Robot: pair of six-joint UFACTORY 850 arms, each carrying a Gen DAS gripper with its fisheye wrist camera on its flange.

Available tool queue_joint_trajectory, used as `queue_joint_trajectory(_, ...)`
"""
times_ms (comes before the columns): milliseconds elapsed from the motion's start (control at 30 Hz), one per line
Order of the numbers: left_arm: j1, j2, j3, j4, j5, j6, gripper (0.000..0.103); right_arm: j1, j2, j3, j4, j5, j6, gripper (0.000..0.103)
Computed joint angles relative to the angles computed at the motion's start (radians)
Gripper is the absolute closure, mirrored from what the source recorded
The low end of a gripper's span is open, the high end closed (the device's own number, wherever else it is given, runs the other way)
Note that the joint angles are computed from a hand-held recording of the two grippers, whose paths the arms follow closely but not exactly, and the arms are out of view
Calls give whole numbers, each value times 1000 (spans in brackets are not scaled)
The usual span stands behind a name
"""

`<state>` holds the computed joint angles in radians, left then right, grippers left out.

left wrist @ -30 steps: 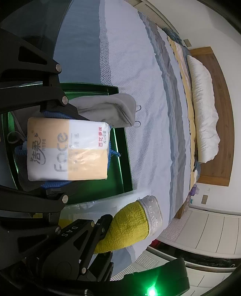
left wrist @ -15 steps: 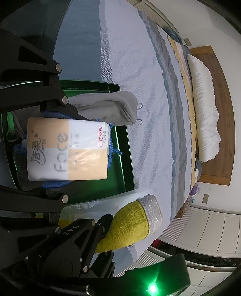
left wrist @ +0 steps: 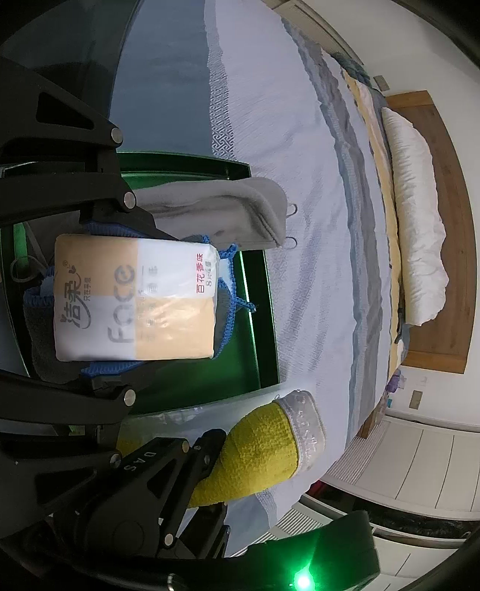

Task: Organize soft objects
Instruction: 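Lower the tissue packet with the left gripper while the right gripper lowers the yellow towel into the tray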

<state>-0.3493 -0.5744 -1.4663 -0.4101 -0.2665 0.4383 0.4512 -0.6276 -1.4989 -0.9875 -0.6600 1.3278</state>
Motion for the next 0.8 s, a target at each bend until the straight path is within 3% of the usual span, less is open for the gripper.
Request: queue_joint_trajectory(800, 12, -26, -26, -24, -33, 6, 57, -10, -19, -15, 16, -3, -40, 78)
